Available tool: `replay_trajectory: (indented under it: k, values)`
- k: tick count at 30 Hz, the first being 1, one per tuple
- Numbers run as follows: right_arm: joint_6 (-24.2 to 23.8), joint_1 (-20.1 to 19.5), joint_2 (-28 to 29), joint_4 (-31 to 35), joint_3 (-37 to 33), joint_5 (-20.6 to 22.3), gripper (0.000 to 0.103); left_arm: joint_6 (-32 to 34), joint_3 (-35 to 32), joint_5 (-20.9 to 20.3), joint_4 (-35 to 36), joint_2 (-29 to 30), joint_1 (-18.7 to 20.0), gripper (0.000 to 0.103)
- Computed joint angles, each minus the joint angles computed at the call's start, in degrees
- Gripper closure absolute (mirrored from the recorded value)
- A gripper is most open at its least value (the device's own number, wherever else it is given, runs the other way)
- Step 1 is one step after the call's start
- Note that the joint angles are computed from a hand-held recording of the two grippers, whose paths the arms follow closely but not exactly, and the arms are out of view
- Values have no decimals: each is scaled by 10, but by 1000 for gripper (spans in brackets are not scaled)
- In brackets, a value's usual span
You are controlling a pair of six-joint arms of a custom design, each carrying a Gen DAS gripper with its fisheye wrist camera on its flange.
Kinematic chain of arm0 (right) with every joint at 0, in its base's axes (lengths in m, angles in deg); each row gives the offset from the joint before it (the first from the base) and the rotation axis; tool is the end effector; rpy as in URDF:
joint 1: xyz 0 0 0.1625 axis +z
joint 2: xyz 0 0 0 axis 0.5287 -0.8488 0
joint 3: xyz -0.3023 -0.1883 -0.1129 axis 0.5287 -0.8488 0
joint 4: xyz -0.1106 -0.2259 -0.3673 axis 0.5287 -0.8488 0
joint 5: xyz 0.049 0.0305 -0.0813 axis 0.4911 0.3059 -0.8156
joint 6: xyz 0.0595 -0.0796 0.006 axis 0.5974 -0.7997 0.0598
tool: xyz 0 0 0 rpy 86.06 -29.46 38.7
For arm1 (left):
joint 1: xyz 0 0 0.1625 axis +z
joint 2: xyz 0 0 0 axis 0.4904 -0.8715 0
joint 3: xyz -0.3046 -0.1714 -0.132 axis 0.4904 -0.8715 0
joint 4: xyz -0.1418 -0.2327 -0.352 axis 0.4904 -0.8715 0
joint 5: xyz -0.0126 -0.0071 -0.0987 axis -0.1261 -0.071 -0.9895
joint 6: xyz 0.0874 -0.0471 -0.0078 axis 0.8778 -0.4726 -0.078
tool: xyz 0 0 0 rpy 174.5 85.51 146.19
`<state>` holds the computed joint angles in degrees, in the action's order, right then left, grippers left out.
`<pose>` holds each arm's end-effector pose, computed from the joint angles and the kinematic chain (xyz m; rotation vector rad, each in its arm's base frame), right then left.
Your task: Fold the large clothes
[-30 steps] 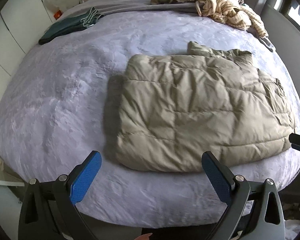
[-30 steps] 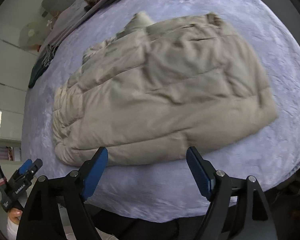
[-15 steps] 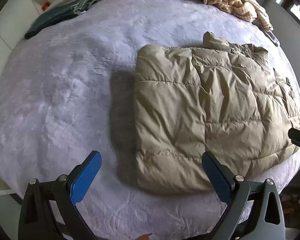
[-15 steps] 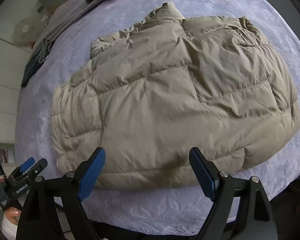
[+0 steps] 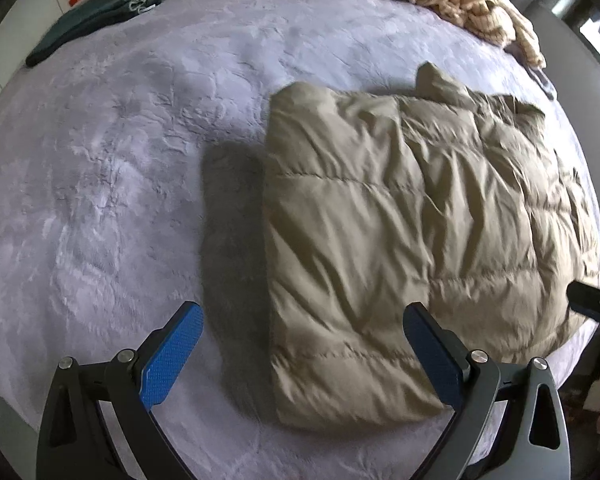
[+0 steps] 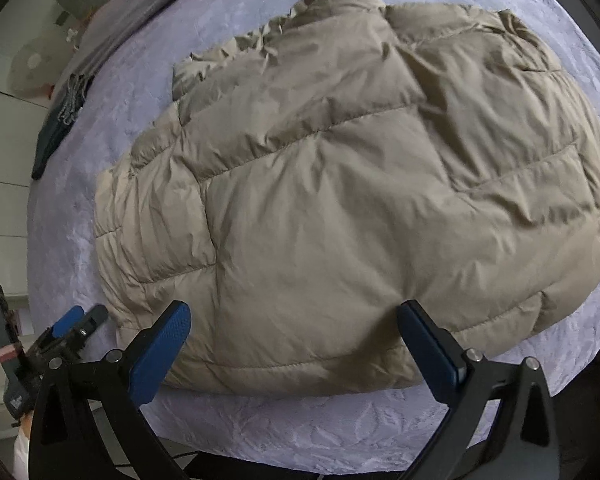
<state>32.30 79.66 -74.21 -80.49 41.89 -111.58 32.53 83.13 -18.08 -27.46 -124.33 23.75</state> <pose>0.3240 -0.5820 0.1703 -0.0446 -2.6171 -0.0010 -0.0845 -0.4398 0.3198 -0.1821 2.4593 -0.4010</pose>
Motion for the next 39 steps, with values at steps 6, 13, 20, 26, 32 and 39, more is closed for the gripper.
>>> replay_trajectory:
  k: [6,13,20,26,32,39]
  values:
    - [8,-3,13,6,-10,-3,0,109,8,-101,-112,-21,82,2]
    - [8,-6,24,15,-15,-13,0,217,-4,-249,-216,31,184,2]
    - [12,-4,36,17,-17,-25,0,299,-48,-340,-250,136,221,2]
    - [-2,-3,30,36,-32,-4,0,350,-68,-380,-231,158,227,39]
    - [-52,-6,11,-30,-28,-39,45,309,-61,-399,-238,131,203,77]
    - [-134,-45,38,-84,-46,-20,82,204,-59,-364,-257,97,110,77]
